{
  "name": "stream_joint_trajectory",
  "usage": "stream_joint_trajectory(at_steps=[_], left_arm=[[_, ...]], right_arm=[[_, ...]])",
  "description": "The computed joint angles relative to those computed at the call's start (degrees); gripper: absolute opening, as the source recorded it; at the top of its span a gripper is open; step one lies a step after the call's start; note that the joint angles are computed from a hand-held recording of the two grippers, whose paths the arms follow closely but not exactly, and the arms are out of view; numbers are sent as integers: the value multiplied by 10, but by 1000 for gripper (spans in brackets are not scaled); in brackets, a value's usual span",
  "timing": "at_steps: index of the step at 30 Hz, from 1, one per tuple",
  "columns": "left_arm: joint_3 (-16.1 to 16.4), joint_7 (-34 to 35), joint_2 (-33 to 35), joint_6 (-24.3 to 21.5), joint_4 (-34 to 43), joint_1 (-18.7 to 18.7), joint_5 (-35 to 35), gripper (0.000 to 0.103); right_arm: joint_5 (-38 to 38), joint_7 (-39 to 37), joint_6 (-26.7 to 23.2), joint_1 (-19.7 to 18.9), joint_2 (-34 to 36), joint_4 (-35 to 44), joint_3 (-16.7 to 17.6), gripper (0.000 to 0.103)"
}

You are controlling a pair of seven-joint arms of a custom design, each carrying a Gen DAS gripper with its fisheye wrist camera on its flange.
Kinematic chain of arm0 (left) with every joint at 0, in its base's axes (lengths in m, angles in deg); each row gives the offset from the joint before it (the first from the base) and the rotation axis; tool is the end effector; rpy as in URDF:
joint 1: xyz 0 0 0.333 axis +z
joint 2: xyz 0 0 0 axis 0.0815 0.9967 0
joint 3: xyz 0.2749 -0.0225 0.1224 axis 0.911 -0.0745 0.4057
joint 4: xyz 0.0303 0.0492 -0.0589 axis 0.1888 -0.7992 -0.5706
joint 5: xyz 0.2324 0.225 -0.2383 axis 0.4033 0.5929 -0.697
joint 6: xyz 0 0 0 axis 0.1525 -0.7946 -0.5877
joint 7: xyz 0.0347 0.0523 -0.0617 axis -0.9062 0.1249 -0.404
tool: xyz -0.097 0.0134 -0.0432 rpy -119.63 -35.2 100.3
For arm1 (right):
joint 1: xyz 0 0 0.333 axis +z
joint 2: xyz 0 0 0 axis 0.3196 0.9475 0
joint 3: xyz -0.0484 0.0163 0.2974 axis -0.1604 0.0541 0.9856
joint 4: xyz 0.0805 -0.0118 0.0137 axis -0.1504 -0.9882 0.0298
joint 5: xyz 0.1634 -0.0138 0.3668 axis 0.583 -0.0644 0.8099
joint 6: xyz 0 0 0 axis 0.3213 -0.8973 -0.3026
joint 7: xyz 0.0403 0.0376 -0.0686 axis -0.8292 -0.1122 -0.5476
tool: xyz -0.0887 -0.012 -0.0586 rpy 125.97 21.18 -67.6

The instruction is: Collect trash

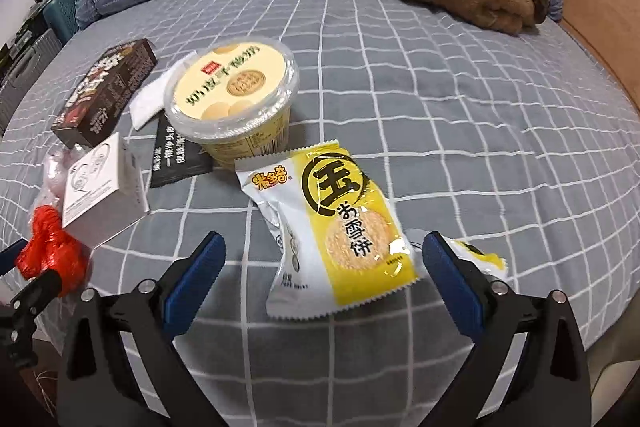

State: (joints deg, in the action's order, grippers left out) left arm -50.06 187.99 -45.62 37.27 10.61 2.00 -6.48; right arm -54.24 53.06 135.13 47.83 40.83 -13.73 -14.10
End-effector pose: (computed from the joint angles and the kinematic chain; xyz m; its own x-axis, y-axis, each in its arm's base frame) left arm 0.6948 -0.1511 0.5710 -0.3517 -0.9339 0.0638 -0.8193 0.2742 -0.5035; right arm 0.6737 0.3094 0.5681 -0.3149 -0.9491 -0.0068 -0.8143 0.2738 -0.5118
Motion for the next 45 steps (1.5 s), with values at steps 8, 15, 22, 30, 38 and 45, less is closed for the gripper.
stream_joint_trajectory(at_steps=[8, 15, 22, 30, 38, 45], left_arm=[[-3, 2, 31, -23, 34, -4, 3, 75], [-1, -15, 42, -39, 50, -8, 9, 63], [0, -23, 29, -26, 32, -10, 20, 60], [0, -24, -2, -19, -2, -1, 5, 60], [2, -14, -59, 2, -55, 6, -18, 60], [9, 6, -124, 24, -120, 10, -48, 60]], right_arm=[[35, -21, 3, -14, 18, 7, 7, 76], [57, -36, 2, -19, 28, 25, 8, 32], [66, -51, -5, -16, 36, 45, 5, 10], [43, -27, 10, -4, -11, -10, 5, 9], [11, -3, 15, 8, -59, -49, 15, 9], [-20, 24, 21, 17, -111, -93, 30, 9]])
